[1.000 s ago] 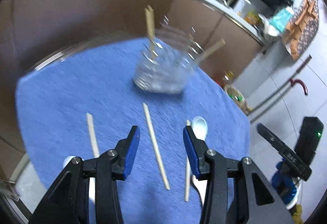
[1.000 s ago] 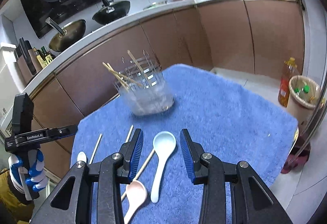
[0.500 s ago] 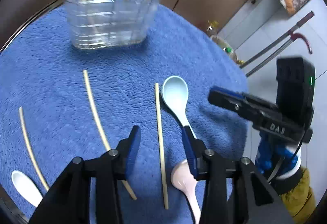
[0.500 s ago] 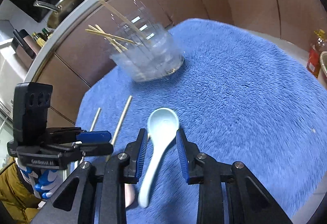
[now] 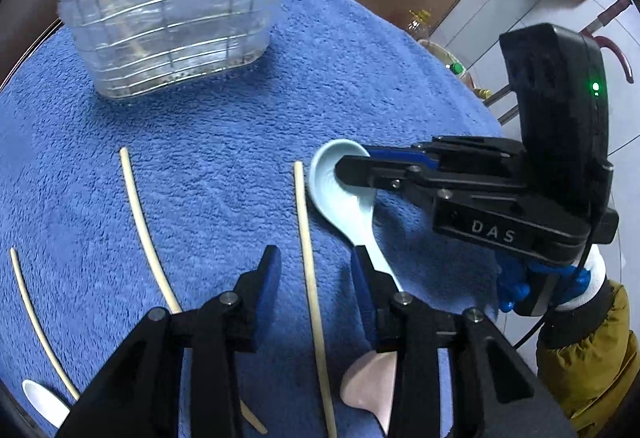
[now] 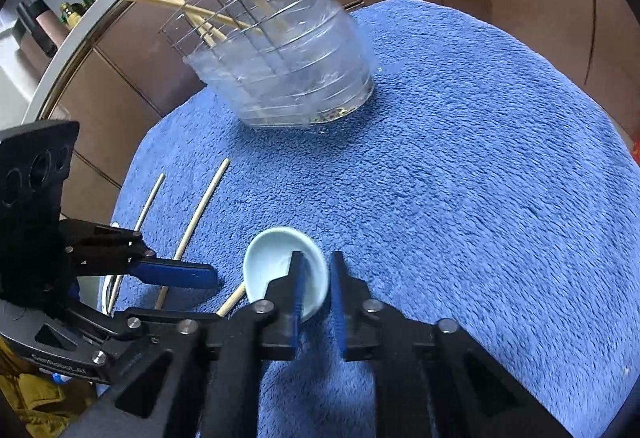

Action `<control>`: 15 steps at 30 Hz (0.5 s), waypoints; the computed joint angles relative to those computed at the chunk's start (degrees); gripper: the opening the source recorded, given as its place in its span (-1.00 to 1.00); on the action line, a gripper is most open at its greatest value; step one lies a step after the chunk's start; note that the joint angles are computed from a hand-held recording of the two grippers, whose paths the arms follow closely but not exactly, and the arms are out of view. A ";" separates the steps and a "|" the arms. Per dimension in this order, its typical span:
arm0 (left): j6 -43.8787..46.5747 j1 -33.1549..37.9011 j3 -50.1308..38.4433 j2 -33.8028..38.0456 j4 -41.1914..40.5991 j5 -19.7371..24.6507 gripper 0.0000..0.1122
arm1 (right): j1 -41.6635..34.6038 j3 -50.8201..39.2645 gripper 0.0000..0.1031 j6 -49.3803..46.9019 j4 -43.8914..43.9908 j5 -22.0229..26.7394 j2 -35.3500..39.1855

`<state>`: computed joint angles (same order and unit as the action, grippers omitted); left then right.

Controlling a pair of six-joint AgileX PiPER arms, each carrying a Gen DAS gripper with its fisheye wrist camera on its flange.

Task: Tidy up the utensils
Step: 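Lift the white spoon with the right tool toward the holder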

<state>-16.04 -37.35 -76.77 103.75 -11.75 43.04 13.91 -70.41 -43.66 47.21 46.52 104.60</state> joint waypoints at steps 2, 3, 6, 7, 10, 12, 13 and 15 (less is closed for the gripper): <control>-0.35 -0.24 -1.53 1.19 0.85 0.78 -0.41 | -0.12 0.31 -0.85 -1.71 0.63 -0.16 -0.25; -0.44 -0.30 -2.08 1.57 1.17 1.10 -0.42 | -0.24 0.50 -0.86 -2.40 1.00 -0.24 -0.44; -1.46 -0.70 -5.02 3.44 3.11 2.85 -0.45 | -1.27 2.42 -0.87 -3.41 0.96 -1.75 -2.26; -1.69 -0.80 -5.95 4.02 3.61 3.59 -0.48 | -2.18 3.46 -0.87 -4.30 1.56 -1.92 -3.04; -2.51 -1.35 -10.45 6.99 5.24 6.90 -0.54 | -4.35 5.72 -0.87 -6.15 2.57 -2.17 -4.84; -3.55 -2.05 -12.21 8.18 6.15 8.60 -0.57 | -5.46 6.81 -0.87 -6.82 2.94 -2.27 -5.89; -4.15 -2.42 -13.24 8.82 6.95 9.23 -0.59 | -5.99 7.35 -0.87 -7.15 3.19 -2.36 -6.39; -5.71 -2.84 -15.44 10.16 9.30 11.27 -0.73 | -6.62 8.19 -0.87 -7.42 3.35 -2.59 -7.38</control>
